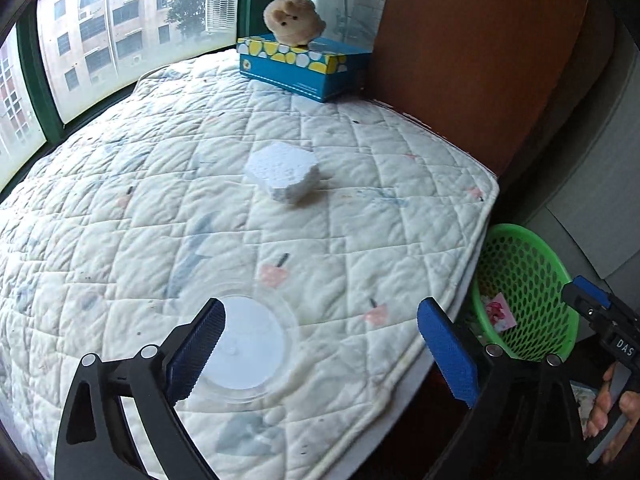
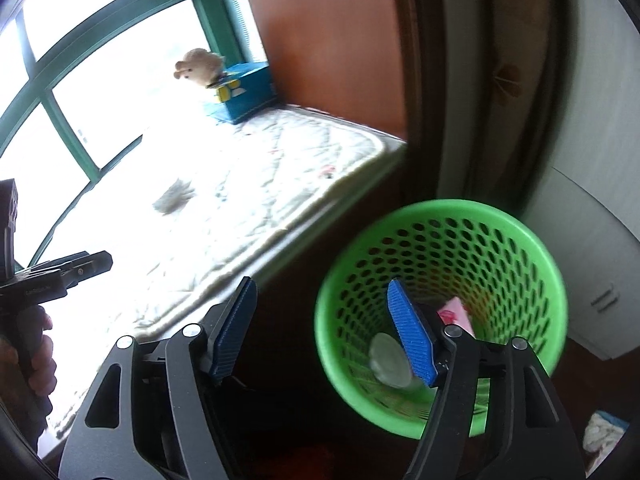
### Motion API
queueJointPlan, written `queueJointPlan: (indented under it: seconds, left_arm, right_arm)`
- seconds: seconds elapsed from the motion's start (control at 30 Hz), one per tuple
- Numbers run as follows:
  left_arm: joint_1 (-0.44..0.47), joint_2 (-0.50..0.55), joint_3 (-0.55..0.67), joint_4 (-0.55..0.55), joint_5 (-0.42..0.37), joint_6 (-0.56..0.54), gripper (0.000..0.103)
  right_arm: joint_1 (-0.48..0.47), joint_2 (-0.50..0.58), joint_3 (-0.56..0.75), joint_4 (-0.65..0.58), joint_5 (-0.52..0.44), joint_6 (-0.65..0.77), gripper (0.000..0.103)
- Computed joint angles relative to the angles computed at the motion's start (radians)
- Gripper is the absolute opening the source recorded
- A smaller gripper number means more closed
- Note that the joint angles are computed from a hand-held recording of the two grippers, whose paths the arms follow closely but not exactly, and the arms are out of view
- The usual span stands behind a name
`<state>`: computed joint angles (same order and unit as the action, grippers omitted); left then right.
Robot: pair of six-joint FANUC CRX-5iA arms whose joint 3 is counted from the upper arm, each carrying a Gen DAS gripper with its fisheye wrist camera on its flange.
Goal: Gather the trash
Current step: 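Move both open tools back over the mattress, then grasp the clear round plate with the left tool and lift it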
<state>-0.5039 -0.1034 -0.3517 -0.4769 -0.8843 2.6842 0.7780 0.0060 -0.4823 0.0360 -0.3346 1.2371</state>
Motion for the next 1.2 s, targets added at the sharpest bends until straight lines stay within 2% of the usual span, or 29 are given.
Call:
queueJointPlan:
  seconds: [0.2,0.33,0.57,0.97,1.2]
  left_arm:
    - [0.079,-0.078,-0.114,0.056,0.028,-0.089,0.095]
    - [0.107,-0.084,-0.158,0.098,0.063,-0.162,0.095]
    - [0.096,-0.058,-0.167,0.088,0.072,-0.173,0.095]
    - [0.131,-0.04,-0.193,0.129,0.121,-0.251,0.095]
    - [0.129,-0.031,-0.195,0.104,0.15,-0.237,0.092]
  right_arm:
    - [0.048,0.023,0.032,-0.008,-0.011,0.015,0.073]
    - [0.072,0.045,0.06,-0.023,-0.023,0.033,0.074]
    - [0.105,0.068,0.087,-0.036,-0.039,0.055,0.075]
    - [0.13,0.121,0.151,-0.071,-0.073,0.109,0.075]
    - [0.141,0.15,0.188,-0.085,-0.085,0.13,0.075]
